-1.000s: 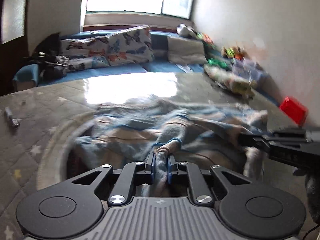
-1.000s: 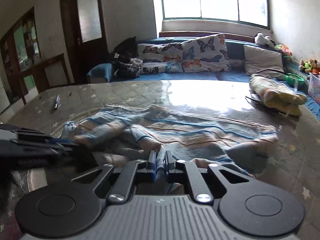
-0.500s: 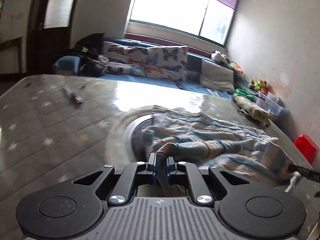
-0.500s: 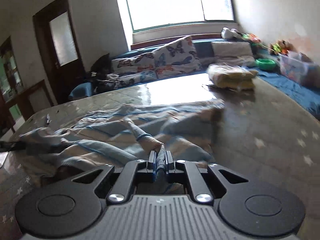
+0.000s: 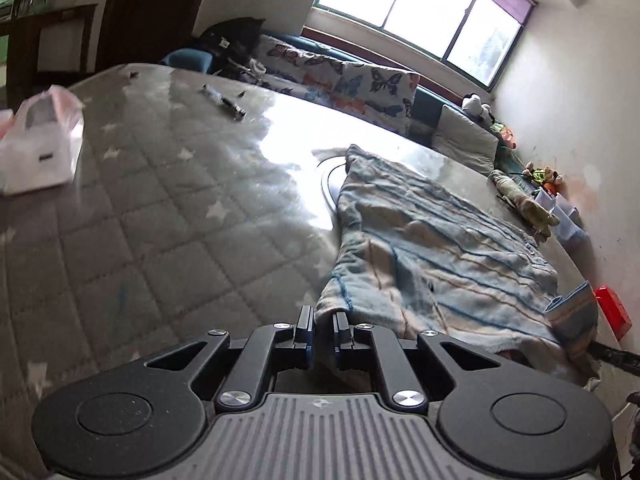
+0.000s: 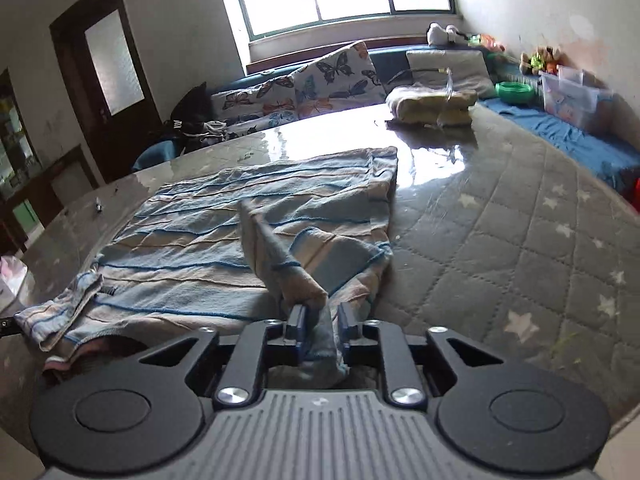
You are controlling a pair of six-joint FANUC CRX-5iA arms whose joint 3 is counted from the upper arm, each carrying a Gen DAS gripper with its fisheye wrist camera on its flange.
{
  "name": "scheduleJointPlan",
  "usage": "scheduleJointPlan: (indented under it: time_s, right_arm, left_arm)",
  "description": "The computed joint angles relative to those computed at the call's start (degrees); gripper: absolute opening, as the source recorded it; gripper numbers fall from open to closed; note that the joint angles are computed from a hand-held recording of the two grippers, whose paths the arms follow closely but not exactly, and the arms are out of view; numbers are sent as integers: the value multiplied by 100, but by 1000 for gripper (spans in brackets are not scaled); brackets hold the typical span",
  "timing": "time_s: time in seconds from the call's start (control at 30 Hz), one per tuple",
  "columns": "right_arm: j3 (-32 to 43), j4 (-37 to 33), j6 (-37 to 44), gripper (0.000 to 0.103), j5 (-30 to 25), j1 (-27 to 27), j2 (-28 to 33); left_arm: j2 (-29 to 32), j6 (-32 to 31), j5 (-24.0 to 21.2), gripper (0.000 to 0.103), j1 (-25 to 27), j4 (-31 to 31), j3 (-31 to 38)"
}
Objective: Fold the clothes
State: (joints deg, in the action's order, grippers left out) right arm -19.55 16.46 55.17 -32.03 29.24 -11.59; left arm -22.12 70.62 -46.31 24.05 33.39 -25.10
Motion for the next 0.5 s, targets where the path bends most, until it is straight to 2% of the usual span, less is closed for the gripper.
scheduleJointPlan:
  time_s: [0.03, 0.07, 0.1, 0.17, 0.3, 0.4, 0.5]
  right_arm:
    - [-3, 64, 35, 20, 21, 19, -17]
    - [-6, 127, 72, 24, 43, 38, -33]
    - [20, 143, 155, 31, 67, 54, -27]
    - [131, 86, 413, 36, 111, 81, 40]
    - [356, -20, 836, 47, 146, 171, 296]
    - [558, -222, 1157, 47, 82, 213, 534]
    - [710, -768, 1806, 47, 12, 240, 593]
  left_arm:
    - [-26, 17, 9, 11, -8, -48, 0]
    - [-51, 39, 19, 16, -24, -102, 4]
    - [-71, 48, 40, 26, -59, -162, 17]
    - [-118, 76, 126, 41, -130, -323, 52]
    - [-276, -102, 347, 58, -214, -517, 14]
    - [-403, -291, 441, 64, -264, -586, -39]
    - [-530, -537, 557, 66, -369, -637, -109]
